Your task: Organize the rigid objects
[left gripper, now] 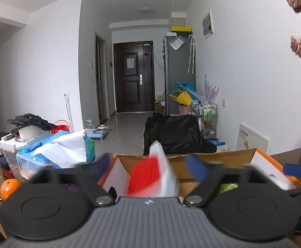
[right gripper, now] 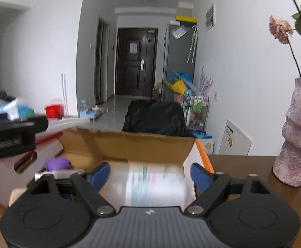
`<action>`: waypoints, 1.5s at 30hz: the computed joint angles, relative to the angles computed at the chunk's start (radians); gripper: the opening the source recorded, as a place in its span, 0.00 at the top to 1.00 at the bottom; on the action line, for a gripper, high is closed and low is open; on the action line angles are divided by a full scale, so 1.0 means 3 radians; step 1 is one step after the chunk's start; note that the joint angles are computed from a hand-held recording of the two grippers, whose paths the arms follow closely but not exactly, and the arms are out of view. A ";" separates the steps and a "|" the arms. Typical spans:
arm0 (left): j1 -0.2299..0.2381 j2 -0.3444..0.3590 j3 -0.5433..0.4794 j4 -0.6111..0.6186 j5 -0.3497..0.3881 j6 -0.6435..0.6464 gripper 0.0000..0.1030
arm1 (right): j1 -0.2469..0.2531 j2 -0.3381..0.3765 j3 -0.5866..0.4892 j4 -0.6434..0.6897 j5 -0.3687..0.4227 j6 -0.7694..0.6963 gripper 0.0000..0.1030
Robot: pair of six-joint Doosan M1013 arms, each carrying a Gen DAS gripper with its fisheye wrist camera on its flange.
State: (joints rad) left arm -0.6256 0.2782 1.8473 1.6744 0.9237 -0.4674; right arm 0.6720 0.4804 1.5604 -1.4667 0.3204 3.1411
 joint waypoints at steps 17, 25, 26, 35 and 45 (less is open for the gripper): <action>0.0040 -0.0136 0.0108 -0.0233 -0.0139 0.0145 0.00 | -0.0029 -0.0035 0.0025 0.0202 -0.0024 -0.0099 0.00; 0.0002 -0.0262 0.0165 -0.0370 -0.0122 0.0146 0.00 | -0.0021 -0.0141 0.0138 -0.0090 -0.0051 0.0164 0.00; -0.0013 -0.0281 0.0173 -0.0385 -0.0104 0.0152 0.00 | -0.0019 -0.0163 0.0160 -0.0171 -0.0057 0.0246 0.00; -0.0217 -0.0480 0.0284 -0.0393 0.0044 0.0173 0.00 | 0.0020 -0.0433 0.0448 -0.0994 0.0002 0.1058 0.00; -0.0557 -0.0700 0.0420 -0.0553 0.0336 0.0247 0.00 | 0.0107 -0.0785 0.0822 -0.1386 0.0123 0.1487 0.00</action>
State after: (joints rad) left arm -0.7927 0.0682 1.9732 1.5085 1.0244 -0.3933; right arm 0.7043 0.2448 1.8069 -1.8826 0.3574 3.5871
